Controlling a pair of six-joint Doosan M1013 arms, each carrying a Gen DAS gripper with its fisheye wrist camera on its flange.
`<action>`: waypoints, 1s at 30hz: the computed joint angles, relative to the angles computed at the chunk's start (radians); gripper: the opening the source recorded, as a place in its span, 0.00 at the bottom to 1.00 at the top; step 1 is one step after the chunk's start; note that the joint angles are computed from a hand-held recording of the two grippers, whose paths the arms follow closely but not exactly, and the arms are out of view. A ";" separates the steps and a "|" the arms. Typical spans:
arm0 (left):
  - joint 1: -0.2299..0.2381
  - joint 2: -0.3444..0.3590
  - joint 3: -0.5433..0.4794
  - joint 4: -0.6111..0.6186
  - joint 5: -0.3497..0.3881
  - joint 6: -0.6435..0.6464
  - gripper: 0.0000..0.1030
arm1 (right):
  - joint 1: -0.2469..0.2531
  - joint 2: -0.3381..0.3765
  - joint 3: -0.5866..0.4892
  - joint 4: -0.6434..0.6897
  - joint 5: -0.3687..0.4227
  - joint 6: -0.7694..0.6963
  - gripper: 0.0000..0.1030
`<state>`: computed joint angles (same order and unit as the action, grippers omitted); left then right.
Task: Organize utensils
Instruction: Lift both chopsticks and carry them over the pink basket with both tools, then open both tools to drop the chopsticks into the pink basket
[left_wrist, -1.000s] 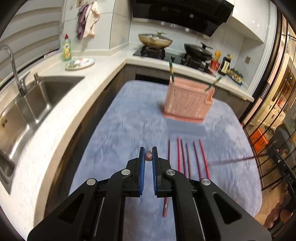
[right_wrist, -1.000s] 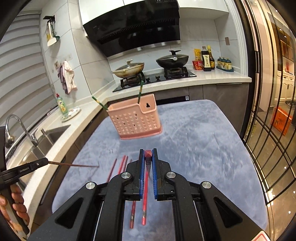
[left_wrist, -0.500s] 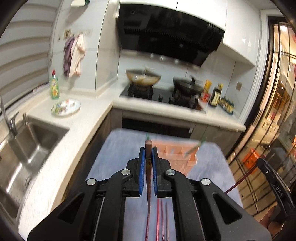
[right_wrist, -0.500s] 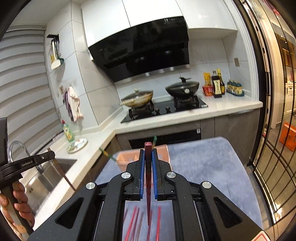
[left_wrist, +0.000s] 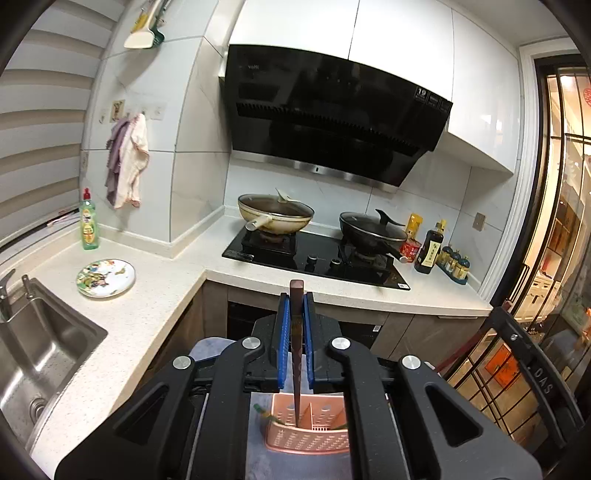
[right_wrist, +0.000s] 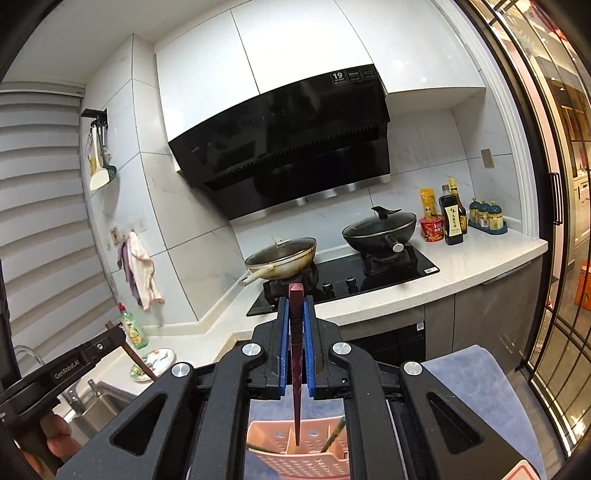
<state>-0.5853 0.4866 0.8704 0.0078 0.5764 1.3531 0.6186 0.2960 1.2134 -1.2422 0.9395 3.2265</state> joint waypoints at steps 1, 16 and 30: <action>-0.001 0.013 -0.013 -0.003 0.006 0.005 0.07 | -0.006 0.008 -0.004 0.014 -0.001 -0.009 0.07; -0.003 0.090 -0.037 -0.045 0.117 0.024 0.07 | -0.044 0.035 0.046 0.182 -0.025 -0.057 0.07; -0.024 0.001 0.092 0.066 0.083 -0.028 0.40 | 0.023 -0.035 0.127 0.117 0.000 -0.003 0.31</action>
